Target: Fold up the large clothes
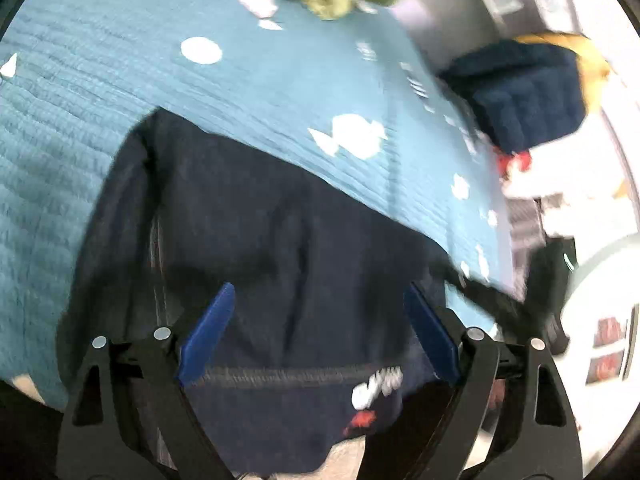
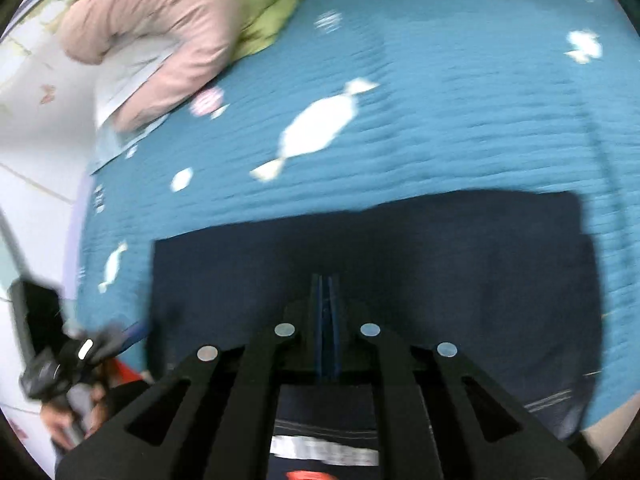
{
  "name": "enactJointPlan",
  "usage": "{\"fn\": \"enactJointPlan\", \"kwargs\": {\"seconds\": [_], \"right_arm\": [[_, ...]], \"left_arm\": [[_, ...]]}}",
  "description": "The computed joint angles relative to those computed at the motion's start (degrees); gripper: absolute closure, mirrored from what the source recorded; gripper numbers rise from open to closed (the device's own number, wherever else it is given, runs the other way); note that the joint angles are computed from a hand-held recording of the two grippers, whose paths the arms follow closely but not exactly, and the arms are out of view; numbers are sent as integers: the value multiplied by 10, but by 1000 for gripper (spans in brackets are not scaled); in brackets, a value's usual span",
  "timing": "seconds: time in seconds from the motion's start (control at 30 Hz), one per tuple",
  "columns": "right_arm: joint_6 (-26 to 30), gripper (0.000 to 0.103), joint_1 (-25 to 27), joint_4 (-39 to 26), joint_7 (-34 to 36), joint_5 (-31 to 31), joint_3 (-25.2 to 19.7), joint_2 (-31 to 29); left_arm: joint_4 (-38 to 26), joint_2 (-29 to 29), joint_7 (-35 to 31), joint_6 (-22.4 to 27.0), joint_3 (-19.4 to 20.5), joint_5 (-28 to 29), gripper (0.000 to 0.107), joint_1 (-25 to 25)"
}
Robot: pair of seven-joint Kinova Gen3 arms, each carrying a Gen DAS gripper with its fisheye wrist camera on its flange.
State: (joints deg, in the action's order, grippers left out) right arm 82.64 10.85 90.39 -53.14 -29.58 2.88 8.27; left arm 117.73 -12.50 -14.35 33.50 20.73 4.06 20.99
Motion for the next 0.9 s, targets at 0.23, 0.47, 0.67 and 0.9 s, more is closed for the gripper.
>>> {"fn": "enactJointPlan", "kwargs": {"seconds": [0.23,0.47,0.67,0.9], "right_arm": [[-31,98,-35,16,-98,25,-7,30],[-8,103,-1,18,-95,27,-10,68],[61,103,50,39,-29,16,7,17],[95,103,105,111,49,30,58,-19]], "left_arm": [[25,50,-108,-13,-84,87,22,7],[78,-11,-139,-60,-89,147,22,-1],[87,-132,-57,56,-37,119,22,-39],[112,-190,15,117,29,154,22,-52]]}}
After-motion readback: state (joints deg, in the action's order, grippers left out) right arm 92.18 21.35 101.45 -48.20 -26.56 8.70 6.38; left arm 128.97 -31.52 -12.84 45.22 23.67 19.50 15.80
